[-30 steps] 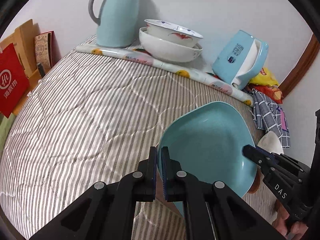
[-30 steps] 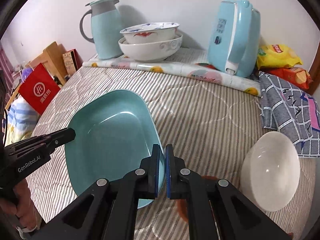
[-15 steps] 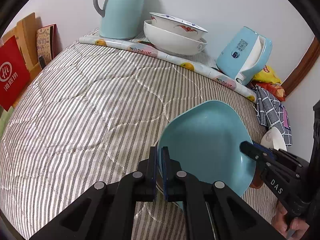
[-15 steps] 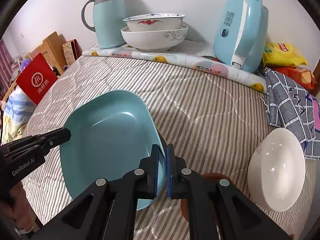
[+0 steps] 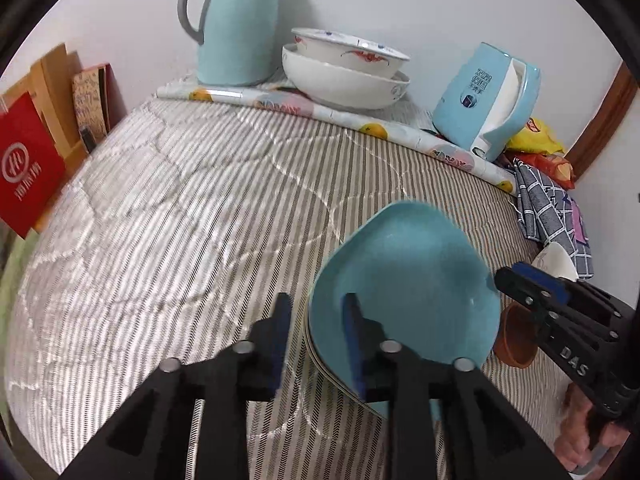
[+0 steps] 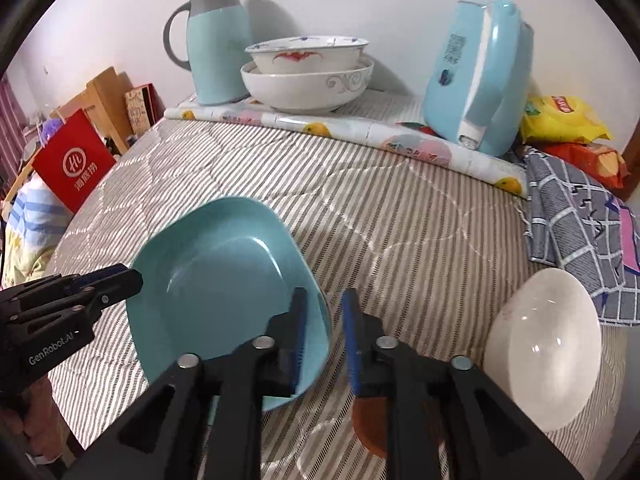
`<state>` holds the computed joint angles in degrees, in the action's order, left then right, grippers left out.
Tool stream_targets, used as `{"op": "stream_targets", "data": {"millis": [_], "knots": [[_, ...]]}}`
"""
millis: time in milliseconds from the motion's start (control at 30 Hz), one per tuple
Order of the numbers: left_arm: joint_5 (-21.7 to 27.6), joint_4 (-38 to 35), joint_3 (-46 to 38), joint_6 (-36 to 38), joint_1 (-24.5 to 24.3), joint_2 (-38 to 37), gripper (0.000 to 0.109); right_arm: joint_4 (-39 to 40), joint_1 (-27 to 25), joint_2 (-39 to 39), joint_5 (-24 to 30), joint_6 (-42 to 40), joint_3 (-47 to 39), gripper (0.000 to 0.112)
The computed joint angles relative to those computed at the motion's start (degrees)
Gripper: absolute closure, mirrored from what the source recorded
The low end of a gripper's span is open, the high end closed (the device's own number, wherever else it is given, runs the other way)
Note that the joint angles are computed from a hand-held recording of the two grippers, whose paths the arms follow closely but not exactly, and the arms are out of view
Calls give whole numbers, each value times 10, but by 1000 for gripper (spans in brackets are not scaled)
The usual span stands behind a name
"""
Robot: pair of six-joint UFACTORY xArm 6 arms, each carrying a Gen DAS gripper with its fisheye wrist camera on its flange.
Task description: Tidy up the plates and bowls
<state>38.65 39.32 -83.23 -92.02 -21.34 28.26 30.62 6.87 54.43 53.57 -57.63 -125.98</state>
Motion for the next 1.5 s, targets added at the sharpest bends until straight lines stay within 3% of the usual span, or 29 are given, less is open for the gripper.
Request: {"op": "stream_targets", "data": {"millis": [133,300,433,767,900,1033,1367,1500], "knots": [[20,8,-13,5,-10,-1,64,19,-11,-26,-16,-11,33,78],[28,19,-27,-3,-23,-1,64,46,-31,-59,-33,-33,72,77],[36,15,-56,8,-36,13,64,61,-52,-73,-39,-36,85,63],[73,19,-174,27,-76,78,64,80,-117,-83,-69,-25,86,59],[61,5,-221,44,-85,110,64,78,-145,-79,-89,-16,77,57],[59,-28,-279,79,-94,155,64,59,-173,-57,-99,10,46,57],[75,-83,-414,132,-105,261,64,-8,-230,68,-31,98,-115,58],[77,-85,-432,127,-104,278,64,-20,-236,84,-26,92,-122,59]]}}
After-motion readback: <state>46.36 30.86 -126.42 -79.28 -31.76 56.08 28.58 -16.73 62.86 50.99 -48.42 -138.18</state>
